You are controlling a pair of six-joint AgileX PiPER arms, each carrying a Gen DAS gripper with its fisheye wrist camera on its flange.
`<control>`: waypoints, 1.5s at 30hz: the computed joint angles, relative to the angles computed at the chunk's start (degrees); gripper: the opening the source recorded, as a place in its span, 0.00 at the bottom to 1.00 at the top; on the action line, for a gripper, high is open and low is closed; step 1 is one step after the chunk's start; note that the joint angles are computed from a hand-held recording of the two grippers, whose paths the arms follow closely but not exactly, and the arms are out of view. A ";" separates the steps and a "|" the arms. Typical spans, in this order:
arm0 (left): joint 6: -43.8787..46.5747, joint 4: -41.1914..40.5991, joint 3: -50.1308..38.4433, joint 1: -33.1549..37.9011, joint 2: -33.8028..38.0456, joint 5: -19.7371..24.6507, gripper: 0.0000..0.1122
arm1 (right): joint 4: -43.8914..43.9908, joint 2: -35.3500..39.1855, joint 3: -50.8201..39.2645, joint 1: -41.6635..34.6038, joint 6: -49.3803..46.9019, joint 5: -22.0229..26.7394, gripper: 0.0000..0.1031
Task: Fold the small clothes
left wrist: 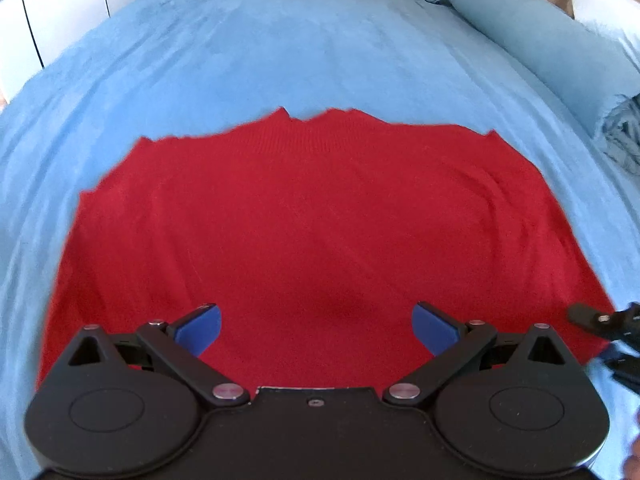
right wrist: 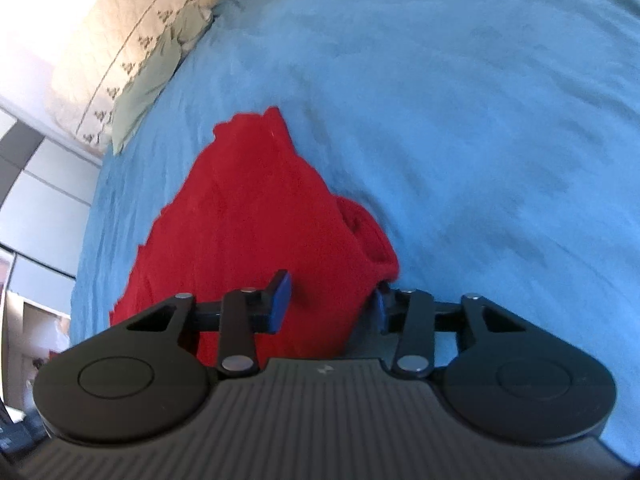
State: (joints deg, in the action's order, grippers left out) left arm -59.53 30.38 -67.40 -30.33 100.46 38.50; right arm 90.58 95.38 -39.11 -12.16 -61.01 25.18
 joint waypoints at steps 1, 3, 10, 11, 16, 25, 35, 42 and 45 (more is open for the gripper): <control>-0.35 1.21 -0.81 0.45 0.86 0.18 0.92 | 1.28 0.10 -0.34 0.20 -0.67 0.02 0.34; 0.08 1.88 -2.55 1.46 2.57 0.61 0.92 | 0.33 0.21 -1.26 0.27 0.60 0.85 0.27; 2.41 2.68 -8.11 3.92 10.16 4.59 0.92 | -7.29 -4.52 -3.38 2.94 8.43 -0.06 0.25; 2.73 2.32 -7.71 4.39 10.66 3.47 0.92 | -8.73 -5.19 -4.14 3.80 10.19 -0.14 0.25; 10.74 -3.91 -7.56 7.57 8.40 2.65 0.92 | -13.84 -7.05 -10.40 10.50 17.93 -0.10 0.24; 14.04 -2.40 15.65 21.49 -16.89 0.75 0.90 | -23.83 4.65 -36.41 31.99 17.01 11.21 0.21; 29.75 -13.23 31.97 38.41 -32.18 -0.42 0.90 | -43.58 27.34 -55.05 46.78 28.98 19.11 0.20; 49.79 -33.26 32.11 44.83 -36.09 -1.30 0.90 | -35.11 19.49 -46.84 42.96 22.39 17.62 0.91; 59.95 -44.31 30.73 47.64 -35.73 0.15 0.90 | -34.89 11.38 -38.48 39.91 23.13 12.74 0.91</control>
State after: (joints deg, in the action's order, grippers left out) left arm 0.42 -13.93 -36.66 17.31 64.73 38.65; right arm 55.70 106.76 -77.60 27.76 -37.87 37.91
